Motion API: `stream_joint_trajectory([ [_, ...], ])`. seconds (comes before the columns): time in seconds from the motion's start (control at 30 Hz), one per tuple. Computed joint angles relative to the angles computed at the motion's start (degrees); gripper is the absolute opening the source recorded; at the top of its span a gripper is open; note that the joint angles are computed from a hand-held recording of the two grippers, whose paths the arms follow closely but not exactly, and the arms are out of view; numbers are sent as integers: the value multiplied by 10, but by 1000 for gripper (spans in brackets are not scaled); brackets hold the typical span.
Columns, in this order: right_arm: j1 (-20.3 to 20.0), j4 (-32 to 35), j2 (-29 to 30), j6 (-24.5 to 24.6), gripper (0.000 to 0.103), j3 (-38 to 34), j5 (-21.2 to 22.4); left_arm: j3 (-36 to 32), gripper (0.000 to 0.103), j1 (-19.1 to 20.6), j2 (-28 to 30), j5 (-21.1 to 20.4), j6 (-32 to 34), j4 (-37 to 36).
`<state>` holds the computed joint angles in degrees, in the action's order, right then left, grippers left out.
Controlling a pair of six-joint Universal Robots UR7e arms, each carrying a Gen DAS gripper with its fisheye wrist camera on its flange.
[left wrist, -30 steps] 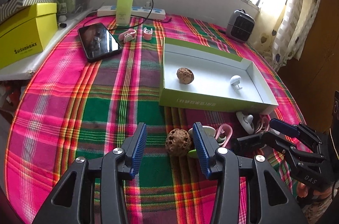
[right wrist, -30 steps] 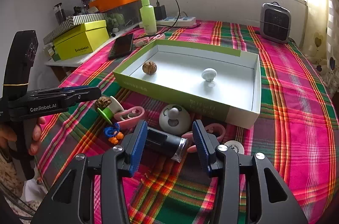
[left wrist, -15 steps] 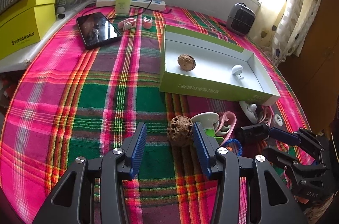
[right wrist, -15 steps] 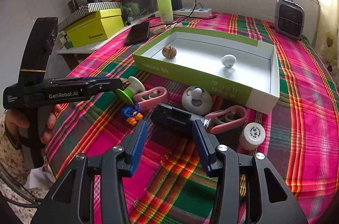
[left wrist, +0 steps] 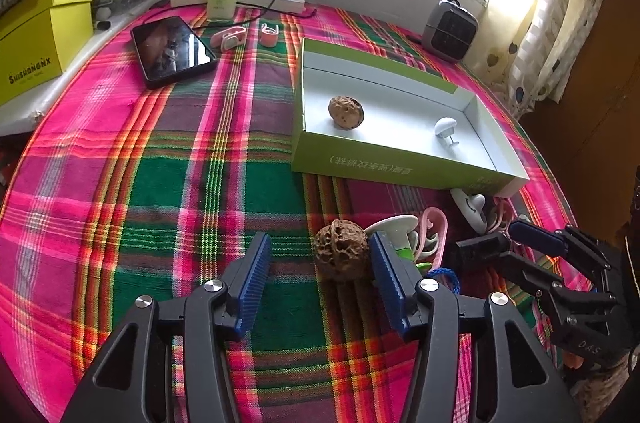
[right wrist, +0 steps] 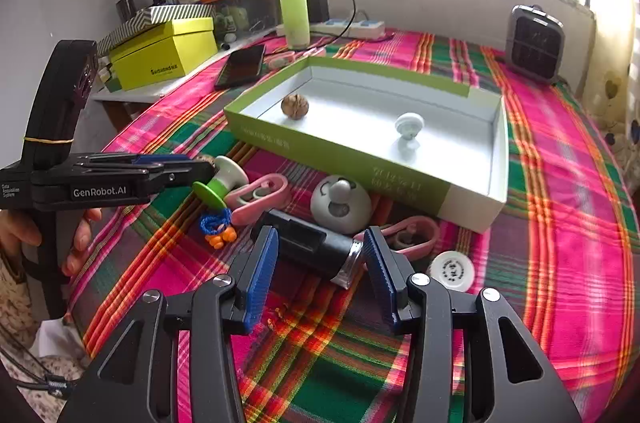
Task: Organize objects
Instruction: 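Move the left gripper to the carved walnut while the right gripper approaches the black device, then grasp the carved walnut with the left gripper while the right gripper grasps the black device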
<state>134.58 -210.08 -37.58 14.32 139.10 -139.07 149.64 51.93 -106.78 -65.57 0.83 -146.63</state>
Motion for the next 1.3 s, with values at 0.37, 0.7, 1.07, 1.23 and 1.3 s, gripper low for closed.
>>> stream_joint_trajectory([
  [0.37,10,14,-8,-11,46,6,55,-5,51,7,6,-1,6,-5],
  [0.7,-3,52,9,-24,46,-24,22,-8,51,7,1,0,3,5],
  [1.07,-4,82,12,-23,43,-37,10,-6,51,4,6,10,0,3],
  [1.23,1,94,11,-4,36,-37,1,-6,51,5,6,8,-2,3],
  [1.3,3,96,12,-1,33,-38,0,-6,51,6,6,7,-4,0],
])
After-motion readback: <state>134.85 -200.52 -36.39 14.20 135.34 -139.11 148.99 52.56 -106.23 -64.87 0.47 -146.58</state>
